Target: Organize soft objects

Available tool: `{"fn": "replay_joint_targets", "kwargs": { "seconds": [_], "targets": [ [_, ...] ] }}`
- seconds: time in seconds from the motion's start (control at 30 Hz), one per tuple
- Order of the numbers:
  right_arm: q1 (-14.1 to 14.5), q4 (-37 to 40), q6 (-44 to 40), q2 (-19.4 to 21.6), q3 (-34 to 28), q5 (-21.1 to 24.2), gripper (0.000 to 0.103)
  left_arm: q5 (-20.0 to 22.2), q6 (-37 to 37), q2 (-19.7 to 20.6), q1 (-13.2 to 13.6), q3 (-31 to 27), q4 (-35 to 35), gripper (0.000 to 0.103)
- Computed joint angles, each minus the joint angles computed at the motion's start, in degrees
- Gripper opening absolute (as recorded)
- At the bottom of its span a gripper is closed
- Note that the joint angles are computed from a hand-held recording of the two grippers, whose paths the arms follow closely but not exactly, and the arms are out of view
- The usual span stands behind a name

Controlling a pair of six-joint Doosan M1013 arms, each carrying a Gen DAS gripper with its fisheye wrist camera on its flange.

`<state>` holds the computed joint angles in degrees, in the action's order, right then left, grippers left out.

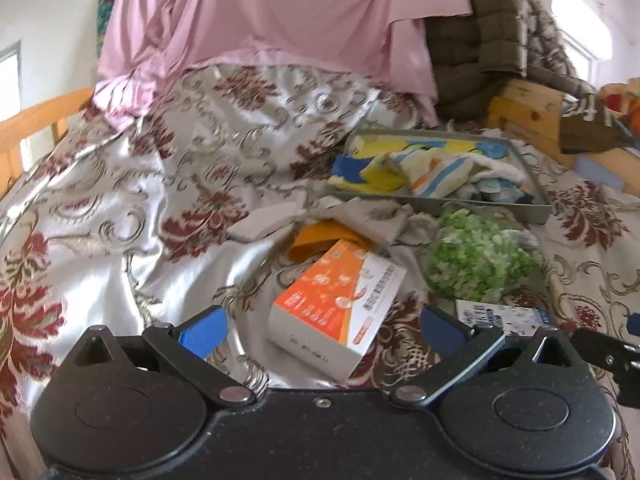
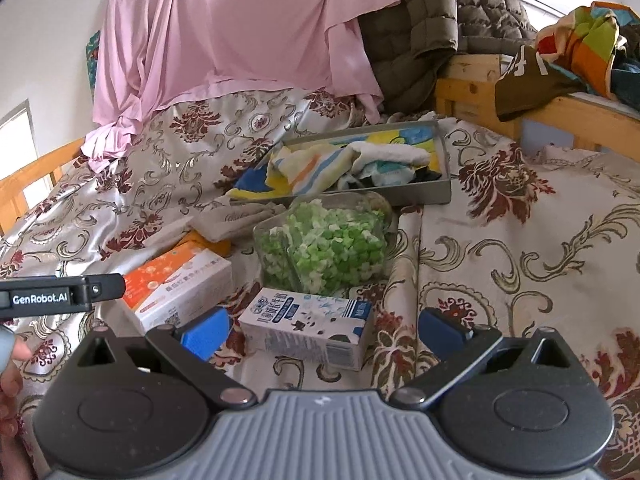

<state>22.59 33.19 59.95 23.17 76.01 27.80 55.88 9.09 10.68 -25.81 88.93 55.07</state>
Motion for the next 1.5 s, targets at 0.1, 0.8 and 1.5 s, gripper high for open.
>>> {"fn": "replay_joint_targets", "kwargs": {
  "seconds": [0.1, 0.8, 1.5],
  "targets": [
    [0.0, 0.3, 0.1, 0.2, -0.2, 0.4, 0.103, 0.9, -0.4, 0.2, 0.2, -0.3, -1.0, 0.102],
    [1.1, 2.9, -2.2, 3.0, -4.0, 0.8, 0.103, 1.8, -3.9, 0.4, 0.7, -0.2, 2.8, 0.102],
    [2.8, -2.3, -0.3, 8.6, -14.0, 3.4, 0.103, -4.1, 3.7, 3.4, 8.6, -4.7, -2.1, 0.102]
  ]
}}
